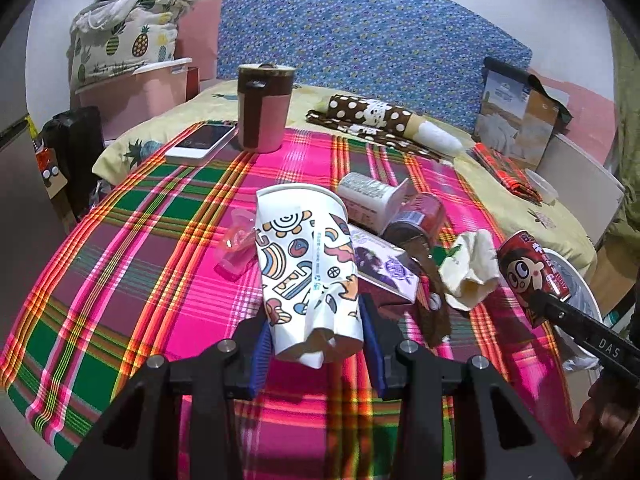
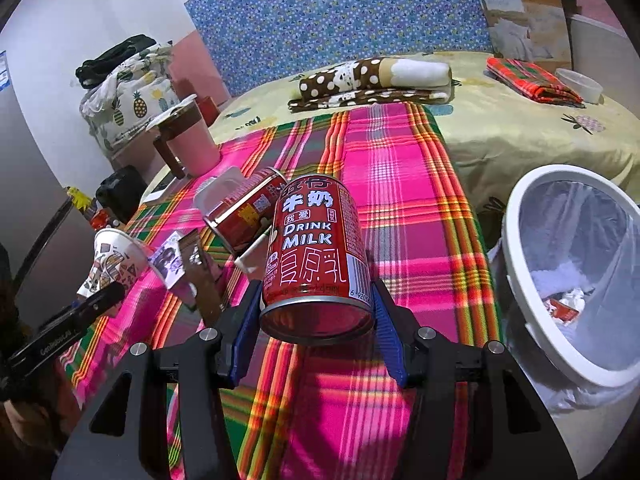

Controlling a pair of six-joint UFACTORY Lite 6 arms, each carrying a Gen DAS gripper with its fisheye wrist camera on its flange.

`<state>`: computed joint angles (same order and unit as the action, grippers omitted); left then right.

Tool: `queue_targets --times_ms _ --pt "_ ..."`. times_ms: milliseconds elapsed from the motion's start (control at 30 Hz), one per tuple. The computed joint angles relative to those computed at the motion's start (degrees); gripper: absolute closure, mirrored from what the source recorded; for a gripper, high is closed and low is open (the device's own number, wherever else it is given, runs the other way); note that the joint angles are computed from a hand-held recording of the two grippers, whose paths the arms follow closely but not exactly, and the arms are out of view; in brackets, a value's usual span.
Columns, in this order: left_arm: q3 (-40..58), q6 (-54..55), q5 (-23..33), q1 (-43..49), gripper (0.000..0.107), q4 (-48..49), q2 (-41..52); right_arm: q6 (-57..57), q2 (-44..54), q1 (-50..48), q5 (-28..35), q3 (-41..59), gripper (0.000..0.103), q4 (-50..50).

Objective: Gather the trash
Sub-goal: 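Lift the paper cup with the left tool while the right tool carries the can toward the bin, then carry the paper cup and red can over the white bin while both tools open to drop them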

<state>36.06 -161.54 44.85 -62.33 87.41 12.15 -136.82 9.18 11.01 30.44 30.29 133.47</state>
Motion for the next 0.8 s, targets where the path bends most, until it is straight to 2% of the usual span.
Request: queue_targets --times_ms 333,800 --pt "6.59 4.61 1.27 -4.27 0.066 -2.21 2.72 -1.0 -7.64 -2.53 0.33 -5.52 0.049 -1.16" --pt "24.48 14.7 -3.92 -3.75 0.066 0.52 13.92 -0.48 -12.45 -13.31 1.18 -7.43 0.049 -7.39"
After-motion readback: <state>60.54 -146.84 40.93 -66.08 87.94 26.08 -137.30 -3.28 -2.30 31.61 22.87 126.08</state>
